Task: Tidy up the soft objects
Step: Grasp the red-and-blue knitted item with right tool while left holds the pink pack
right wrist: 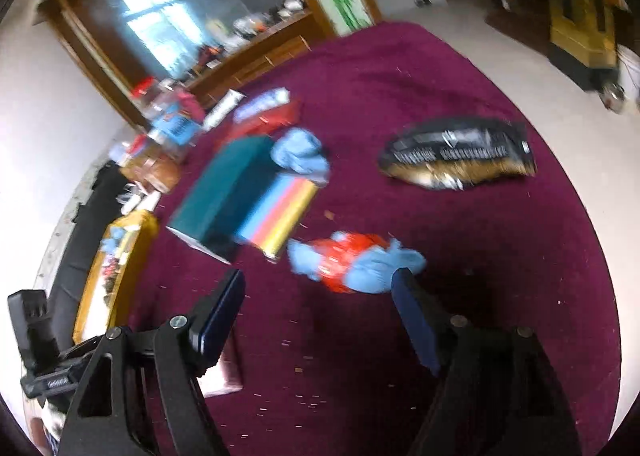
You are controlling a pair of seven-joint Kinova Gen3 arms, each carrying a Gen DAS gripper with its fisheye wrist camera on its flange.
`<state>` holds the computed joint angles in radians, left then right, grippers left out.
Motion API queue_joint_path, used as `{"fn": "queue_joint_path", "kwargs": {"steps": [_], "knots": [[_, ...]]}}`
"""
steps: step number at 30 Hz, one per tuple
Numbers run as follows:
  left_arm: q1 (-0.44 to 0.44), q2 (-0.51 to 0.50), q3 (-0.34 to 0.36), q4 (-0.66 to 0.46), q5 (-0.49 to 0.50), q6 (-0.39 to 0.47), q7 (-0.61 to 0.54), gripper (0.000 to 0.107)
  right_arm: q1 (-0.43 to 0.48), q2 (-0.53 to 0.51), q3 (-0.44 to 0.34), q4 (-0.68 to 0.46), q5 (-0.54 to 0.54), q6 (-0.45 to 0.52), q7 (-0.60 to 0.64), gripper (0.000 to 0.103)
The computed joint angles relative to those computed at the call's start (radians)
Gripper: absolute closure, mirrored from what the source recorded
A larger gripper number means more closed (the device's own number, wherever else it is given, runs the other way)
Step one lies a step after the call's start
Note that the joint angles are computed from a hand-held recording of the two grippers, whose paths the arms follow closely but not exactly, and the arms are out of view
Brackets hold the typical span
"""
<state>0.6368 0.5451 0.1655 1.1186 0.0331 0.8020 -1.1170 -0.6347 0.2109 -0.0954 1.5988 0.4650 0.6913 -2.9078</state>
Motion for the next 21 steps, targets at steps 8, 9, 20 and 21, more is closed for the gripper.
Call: {"fn": "queue_joint_path", "kwargs": {"steps": [8, 9, 20, 21], "knots": [[0.058, 0.075, 0.01, -0.126, -0.002, 0.087, -0.046, 0.028, -0.008, 0.12, 0.044, -0.103, -0.045, 0.053, 0.067, 0.028], [0.064, 0.079, 0.007, -0.136, -0.004, 0.096, -0.044, 0.028, -0.02, 0.132, 0.05, -0.12, -0.03, 0.076, 0.072, 0.028], [0.139, 0.196, -0.04, -0.343, -0.038, 0.227, 0.019, 0.028, -0.058, 0.087, 0.058, -0.067, 0.04, 0.128, 0.022, 0.061], [0.162, 0.215, -0.062, -0.382, -0.063, 0.249, 0.042, 0.028, -0.058, 0.075, 0.054, -0.052, 0.045, 0.127, 0.012, 0.061]]}}
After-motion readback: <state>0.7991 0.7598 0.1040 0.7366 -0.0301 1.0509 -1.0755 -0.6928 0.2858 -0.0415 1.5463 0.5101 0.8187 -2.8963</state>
